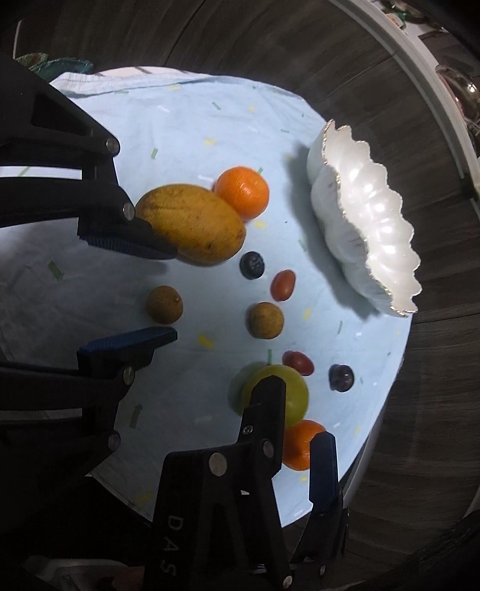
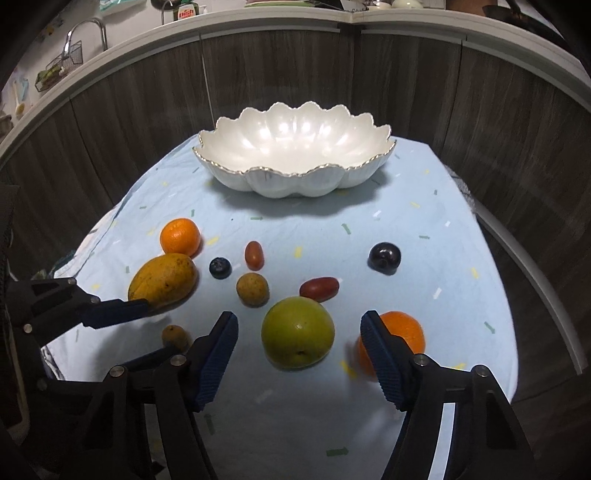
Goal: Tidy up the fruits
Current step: 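Grasp the small brown longan with the left gripper while the right gripper grasps the green apple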
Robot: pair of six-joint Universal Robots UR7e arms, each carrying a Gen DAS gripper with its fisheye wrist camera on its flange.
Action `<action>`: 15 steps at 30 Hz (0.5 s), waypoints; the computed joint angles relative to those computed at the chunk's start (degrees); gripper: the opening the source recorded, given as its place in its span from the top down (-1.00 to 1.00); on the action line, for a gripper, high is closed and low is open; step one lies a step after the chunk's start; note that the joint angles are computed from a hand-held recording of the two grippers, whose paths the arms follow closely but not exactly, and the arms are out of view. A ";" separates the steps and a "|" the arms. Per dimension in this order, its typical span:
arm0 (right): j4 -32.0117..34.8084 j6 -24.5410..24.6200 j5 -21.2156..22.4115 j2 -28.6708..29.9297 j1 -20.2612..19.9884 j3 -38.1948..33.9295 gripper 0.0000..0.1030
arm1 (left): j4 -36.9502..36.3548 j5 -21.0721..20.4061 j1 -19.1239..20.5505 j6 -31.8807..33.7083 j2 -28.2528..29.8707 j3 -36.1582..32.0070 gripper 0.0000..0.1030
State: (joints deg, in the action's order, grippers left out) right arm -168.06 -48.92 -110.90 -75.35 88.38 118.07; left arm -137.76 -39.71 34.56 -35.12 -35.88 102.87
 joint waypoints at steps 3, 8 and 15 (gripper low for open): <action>0.63 0.30 -0.09 0.57 -0.29 -0.27 -0.30 | 0.00 -1.01 0.56 0.13 0.31 -0.28 0.36; 1.82 1.12 -0.52 1.70 -0.69 -1.05 -0.27 | -1.19 -1.56 1.17 0.54 0.52 -0.43 0.38; 5.05 3.05 -0.68 2.73 -1.49 -2.35 -0.06 | -3.66 -2.37 1.15 2.17 0.54 0.08 0.55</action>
State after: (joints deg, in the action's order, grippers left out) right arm -163.01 -45.87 -111.58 -72.62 86.89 115.71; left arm -141.42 -42.08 35.71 -32.95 -35.34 102.96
